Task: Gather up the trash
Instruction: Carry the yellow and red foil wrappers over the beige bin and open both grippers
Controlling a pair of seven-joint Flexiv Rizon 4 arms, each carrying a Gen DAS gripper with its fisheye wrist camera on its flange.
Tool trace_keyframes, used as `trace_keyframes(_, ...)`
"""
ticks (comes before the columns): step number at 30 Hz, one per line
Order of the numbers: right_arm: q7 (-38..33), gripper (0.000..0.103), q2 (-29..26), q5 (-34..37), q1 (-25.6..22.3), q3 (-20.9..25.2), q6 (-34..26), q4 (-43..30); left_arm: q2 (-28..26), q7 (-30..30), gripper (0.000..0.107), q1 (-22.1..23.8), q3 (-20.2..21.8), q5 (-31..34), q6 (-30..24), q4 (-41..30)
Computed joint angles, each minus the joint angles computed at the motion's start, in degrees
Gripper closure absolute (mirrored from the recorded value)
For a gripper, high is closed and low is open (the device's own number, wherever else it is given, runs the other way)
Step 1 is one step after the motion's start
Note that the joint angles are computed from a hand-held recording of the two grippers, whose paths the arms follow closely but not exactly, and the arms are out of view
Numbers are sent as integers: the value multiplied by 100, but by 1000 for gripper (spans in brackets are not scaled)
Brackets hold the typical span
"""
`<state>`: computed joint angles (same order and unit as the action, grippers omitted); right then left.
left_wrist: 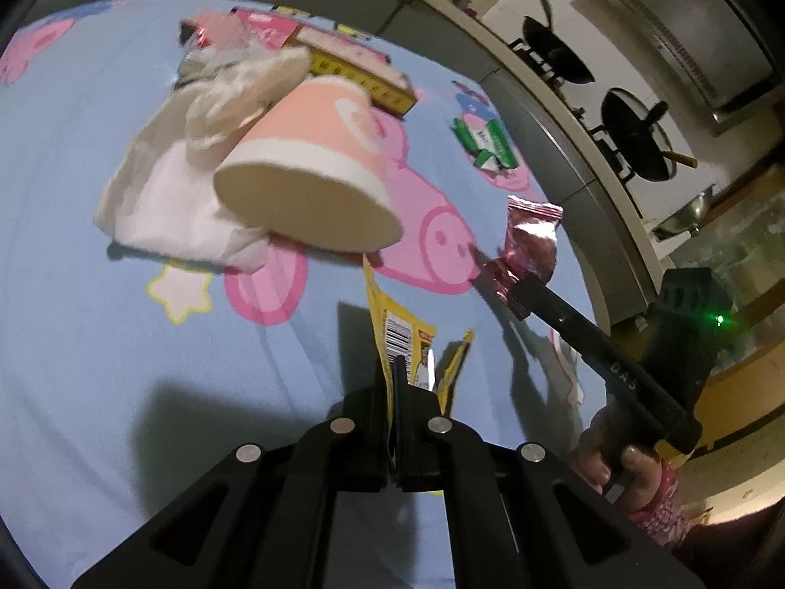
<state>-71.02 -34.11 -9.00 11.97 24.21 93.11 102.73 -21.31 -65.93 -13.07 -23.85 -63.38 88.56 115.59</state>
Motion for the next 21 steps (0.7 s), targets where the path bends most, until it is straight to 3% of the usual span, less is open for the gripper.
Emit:
trace_keyframes(6,48,90,68,75,53,-91,35,64,67,305,105,68,-143,-176,52,-61)
trace_keyframes(12,108,90,77,164,-72,-40,103,83,57,176,105,-35,81,43,-61,-213)
trace_keyframes(18,209,90,105,106,-169,-66,227,152,-49,-450,105,-210,510,1127,-355,-562)
trace_keyframes(21,294,90,159,96,-207,-103,344,228,-124,-633,105,-145,528,1538,-507,-798)
